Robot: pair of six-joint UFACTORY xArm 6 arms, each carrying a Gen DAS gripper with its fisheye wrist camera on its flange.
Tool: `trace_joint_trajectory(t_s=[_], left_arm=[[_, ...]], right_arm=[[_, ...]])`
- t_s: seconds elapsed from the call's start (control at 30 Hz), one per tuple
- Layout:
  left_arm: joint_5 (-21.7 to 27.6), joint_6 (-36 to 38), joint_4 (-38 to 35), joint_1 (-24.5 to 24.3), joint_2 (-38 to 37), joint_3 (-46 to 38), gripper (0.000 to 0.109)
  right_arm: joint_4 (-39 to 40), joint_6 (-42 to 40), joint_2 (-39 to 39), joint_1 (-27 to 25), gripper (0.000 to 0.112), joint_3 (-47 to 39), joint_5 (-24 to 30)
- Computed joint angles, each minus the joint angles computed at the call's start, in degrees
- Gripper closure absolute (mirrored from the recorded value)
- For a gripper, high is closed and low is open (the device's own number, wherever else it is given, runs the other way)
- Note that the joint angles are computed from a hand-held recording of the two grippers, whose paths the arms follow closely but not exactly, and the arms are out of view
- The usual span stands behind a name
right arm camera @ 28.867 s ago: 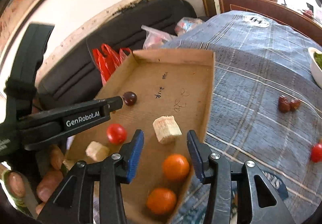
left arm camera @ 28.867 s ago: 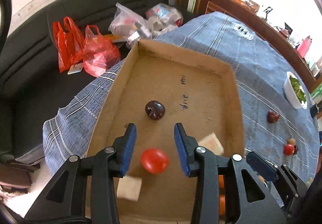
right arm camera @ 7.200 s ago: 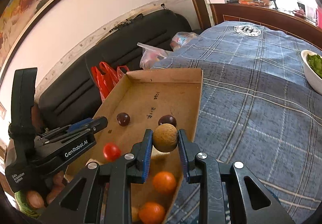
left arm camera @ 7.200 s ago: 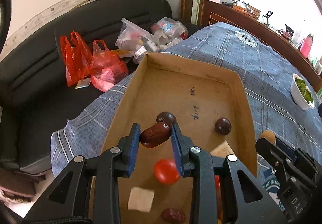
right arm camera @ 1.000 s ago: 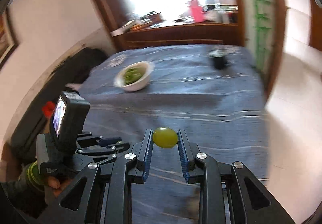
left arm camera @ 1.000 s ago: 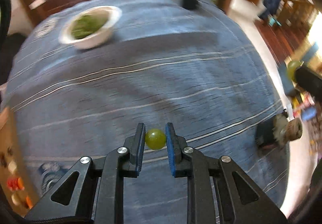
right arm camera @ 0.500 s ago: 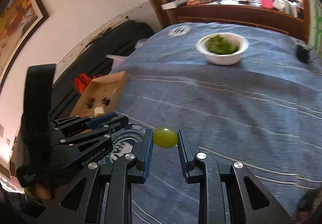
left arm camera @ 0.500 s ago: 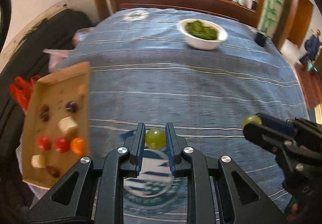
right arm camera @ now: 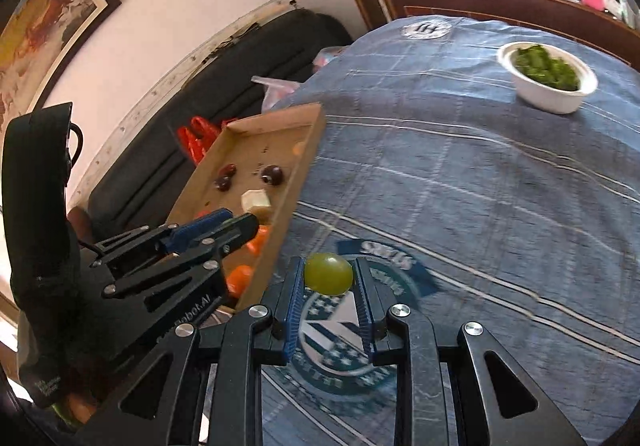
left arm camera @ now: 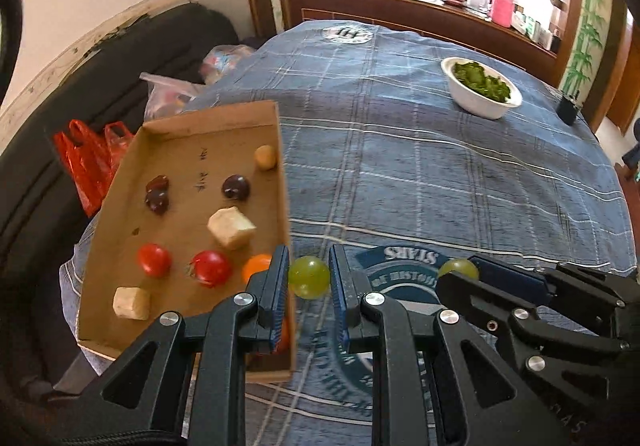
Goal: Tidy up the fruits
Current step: 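Carry both green grapes to the tray and open both tools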
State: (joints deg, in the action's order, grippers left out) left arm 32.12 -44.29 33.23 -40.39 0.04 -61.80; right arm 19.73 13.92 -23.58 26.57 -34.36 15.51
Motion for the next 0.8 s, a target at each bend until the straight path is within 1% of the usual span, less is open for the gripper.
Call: trace_joint_trajectory(t_s=[0.3,0.57,0.8], left_arm=[[-2.1,1.0,-1.5,4.4,-1.5,3.0,0.091],[-2.4,1.3,-1.6,7.7,-1.3,3.2,0.091],[-2.6,1.7,-1.4,10.0,-0.7,2.7,0.091]], right_arm=[[4.1,-2.3,8.0,2.6,0.088,-5.5,-1.7],[6.8,-4.9,14.4,3.3,0.088,-11.0,-1.1],[7.4,-6.1,19.0,3.5,0.088,-15.5,-0.7]])
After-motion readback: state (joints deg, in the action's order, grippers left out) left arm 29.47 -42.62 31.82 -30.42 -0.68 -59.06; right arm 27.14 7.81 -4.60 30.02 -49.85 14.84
